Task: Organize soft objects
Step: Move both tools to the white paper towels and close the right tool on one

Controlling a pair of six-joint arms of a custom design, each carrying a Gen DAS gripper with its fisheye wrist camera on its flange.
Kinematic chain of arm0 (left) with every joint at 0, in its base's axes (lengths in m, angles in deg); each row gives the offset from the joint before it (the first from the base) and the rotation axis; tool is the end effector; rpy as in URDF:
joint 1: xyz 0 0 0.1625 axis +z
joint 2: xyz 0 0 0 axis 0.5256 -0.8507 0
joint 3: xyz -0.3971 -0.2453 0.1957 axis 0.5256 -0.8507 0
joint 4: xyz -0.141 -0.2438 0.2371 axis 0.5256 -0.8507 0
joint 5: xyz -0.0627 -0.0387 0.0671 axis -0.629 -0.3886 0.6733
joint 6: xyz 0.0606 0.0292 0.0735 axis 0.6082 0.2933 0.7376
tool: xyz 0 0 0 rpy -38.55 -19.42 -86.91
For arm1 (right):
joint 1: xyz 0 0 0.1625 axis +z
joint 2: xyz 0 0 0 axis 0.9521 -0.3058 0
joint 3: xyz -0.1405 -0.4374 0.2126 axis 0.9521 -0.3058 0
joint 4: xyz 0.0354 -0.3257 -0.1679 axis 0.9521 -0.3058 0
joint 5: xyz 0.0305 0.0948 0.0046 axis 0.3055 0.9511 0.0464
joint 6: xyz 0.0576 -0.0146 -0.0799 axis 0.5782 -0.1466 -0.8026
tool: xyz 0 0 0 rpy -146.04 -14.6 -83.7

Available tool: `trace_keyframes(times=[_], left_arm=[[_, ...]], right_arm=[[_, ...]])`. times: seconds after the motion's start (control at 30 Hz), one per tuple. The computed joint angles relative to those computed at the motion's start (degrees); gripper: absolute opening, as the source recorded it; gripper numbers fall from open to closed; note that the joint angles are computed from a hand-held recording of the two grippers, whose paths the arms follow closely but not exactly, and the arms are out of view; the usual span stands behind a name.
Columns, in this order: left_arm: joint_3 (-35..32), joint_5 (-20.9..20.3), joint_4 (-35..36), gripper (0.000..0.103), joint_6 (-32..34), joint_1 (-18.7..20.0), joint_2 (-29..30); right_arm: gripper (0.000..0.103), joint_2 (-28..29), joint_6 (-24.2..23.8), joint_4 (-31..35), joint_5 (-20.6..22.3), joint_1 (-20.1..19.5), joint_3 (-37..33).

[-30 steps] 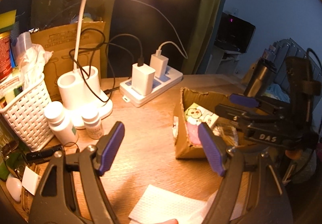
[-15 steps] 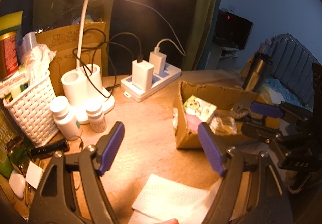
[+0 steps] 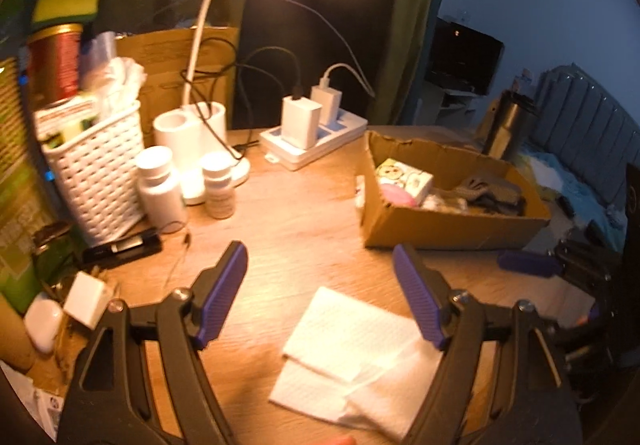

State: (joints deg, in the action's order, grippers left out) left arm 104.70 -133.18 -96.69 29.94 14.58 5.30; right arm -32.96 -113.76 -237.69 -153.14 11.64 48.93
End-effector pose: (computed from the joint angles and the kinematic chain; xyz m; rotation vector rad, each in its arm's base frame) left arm -0.3685 -0.6762 -0.0156 0.6069 2.4192 -0.9803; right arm 0.0460 -0.6593 0.3337 0.9583 -2.3948 0.6862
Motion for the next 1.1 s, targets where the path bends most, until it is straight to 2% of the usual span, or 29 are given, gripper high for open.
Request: trace_keyframes(times=[0.4, 0.67, 0.8, 1.1], left_arm=[[9.27, -1.1, -7.25, 0.077, -1.41, -0.08, -1.88], [13.56, -3.04, -8.31, 0.077, -2.29, -0.19, -3.39], [14.72, -3.82, -7.54, 0.077, -3.23, -0.01, -3.75], [15.89, -5.42, -7.25, 0.077, -4.29, 0.06, -4.25]], right_arm=[[0.063, 0.2, 1.55, 0.84, -0.78, 0.11, 4.25], [0.063, 0.42, -0.45, -0.58, -2.74, 1.26, 6.94], [0.063, 0.43, -0.7, 1.34, -2.67, 1.49, 7.31], [0.061, 1.18, -1.81, 1.33, -4.69, 1.39, 8.0]])
